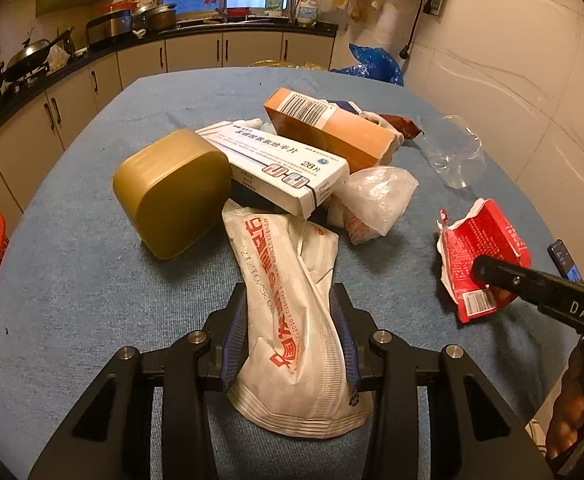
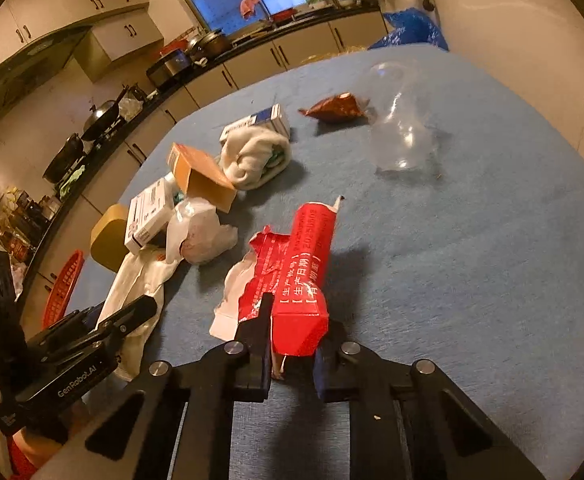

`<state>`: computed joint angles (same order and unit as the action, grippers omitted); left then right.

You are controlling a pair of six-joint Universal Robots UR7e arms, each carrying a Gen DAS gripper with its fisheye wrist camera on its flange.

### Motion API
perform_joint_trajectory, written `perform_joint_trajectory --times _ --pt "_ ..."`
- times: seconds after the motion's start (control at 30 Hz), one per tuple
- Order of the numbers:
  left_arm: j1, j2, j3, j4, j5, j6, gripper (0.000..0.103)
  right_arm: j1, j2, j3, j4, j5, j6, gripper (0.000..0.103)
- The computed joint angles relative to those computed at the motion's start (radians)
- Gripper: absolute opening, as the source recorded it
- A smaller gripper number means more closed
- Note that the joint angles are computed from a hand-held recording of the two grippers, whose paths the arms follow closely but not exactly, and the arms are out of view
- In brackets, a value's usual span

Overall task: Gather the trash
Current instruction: 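Grasp the white plastic bag with the left tool while the right tool grasps the red wrapper, then carry both items to the red basket and open both tools to drop them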

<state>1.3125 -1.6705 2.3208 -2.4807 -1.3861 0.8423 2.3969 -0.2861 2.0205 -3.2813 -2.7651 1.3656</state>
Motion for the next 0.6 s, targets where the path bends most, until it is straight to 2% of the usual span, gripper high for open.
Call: perform_joint_trajectory --times 0.23,0.6 --pt "0.002 -0.036 -0.004 0.015 -0.040 0.015 0.039 0.033 -0.018 -0.001 0.069 -0.056 0.051 0.016" --pt "0.003 -0.097 -0.027 0.050 -0.101 0.016 0.039 0.063 -0.033 -0.043 0.185 -0.093 0.063 0.016"
